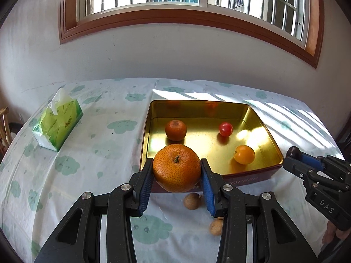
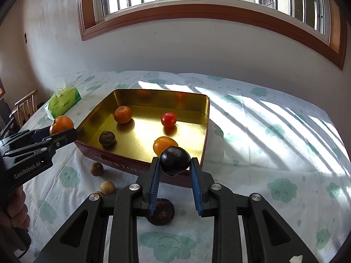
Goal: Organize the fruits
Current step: 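Carry the tangerine and dark plum up over the TOFFEE tin, then open both tools to drop the tangerine and plum into the tin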
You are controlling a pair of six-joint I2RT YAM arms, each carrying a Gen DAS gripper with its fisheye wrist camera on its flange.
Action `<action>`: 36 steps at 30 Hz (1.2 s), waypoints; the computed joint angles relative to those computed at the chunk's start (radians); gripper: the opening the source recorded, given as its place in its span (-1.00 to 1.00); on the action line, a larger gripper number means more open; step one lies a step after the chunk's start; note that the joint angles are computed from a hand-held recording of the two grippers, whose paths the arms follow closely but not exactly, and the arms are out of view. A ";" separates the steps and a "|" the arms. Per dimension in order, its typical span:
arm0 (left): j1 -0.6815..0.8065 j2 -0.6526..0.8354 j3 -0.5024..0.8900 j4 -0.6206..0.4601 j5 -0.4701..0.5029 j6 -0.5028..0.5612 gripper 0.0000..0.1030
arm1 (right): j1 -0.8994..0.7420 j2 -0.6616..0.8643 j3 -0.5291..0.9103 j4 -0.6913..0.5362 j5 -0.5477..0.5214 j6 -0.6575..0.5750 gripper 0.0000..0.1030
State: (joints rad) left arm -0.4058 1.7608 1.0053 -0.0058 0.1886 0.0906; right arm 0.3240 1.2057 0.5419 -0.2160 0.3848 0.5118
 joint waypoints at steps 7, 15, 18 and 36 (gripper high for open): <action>-0.006 0.127 0.156 -0.072 -0.012 0.018 -0.19 | -0.069 0.136 0.066 0.059 -0.054 -0.068 -0.52; -0.027 0.215 0.228 -0.107 -0.021 0.027 -0.19 | -0.082 0.258 0.126 0.094 -0.073 -0.102 -0.52; -0.033 0.232 0.239 -0.111 -0.032 0.028 -0.19 | -0.078 0.281 0.135 0.098 -0.068 -0.103 -0.52; -0.037 0.268 0.249 -0.122 -0.070 0.006 -0.19 | -0.081 0.322 0.133 0.115 -0.074 -0.103 -0.51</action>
State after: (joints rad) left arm -0.4432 2.0289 1.2544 -0.1283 0.1190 0.0969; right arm 0.2432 1.5278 0.6745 -0.1006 0.3104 0.4089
